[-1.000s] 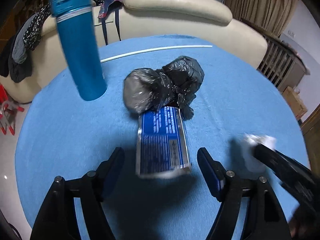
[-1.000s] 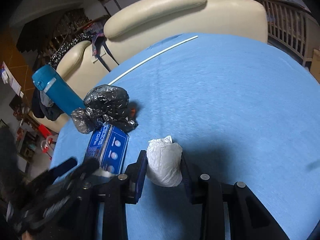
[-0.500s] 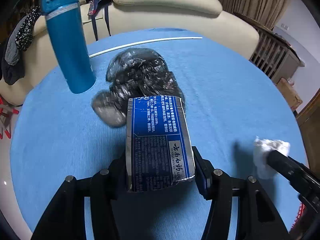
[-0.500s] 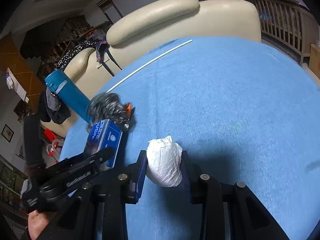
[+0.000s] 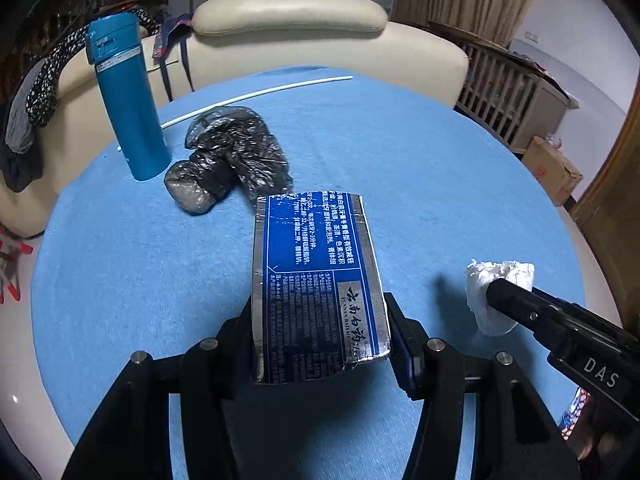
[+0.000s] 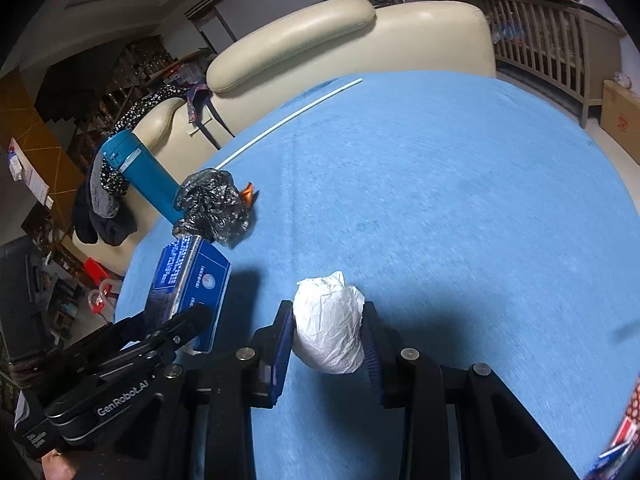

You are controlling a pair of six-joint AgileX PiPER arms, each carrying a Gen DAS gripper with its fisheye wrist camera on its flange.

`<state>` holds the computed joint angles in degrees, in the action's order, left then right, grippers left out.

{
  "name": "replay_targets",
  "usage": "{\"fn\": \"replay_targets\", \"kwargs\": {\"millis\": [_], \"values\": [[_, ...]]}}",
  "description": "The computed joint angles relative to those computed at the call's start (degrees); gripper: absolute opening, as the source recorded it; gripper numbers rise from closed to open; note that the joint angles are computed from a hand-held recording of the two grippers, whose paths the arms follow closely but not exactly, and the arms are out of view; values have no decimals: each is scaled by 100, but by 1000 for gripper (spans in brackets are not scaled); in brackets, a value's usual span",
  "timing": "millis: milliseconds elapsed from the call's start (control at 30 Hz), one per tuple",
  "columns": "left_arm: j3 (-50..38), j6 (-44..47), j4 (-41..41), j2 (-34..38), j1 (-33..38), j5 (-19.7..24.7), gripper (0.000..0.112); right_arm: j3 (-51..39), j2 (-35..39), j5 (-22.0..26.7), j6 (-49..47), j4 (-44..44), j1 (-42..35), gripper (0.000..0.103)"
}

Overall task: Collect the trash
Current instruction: 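Carry the box with the left gripper while the right carries the tissue ball to the basket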

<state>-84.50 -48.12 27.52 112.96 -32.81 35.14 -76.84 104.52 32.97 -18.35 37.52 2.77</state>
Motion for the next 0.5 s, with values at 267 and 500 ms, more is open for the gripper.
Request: {"fn": "replay_targets", "kwargs": {"millis": [267,500], "values": [[243,-315,326,-235,-262,-8,58,651,-545,-164,-118,68,-144,35],[284,-473,510,-340,-455,39,58,1028,-954,-224,-264,125,-326,35]]}}
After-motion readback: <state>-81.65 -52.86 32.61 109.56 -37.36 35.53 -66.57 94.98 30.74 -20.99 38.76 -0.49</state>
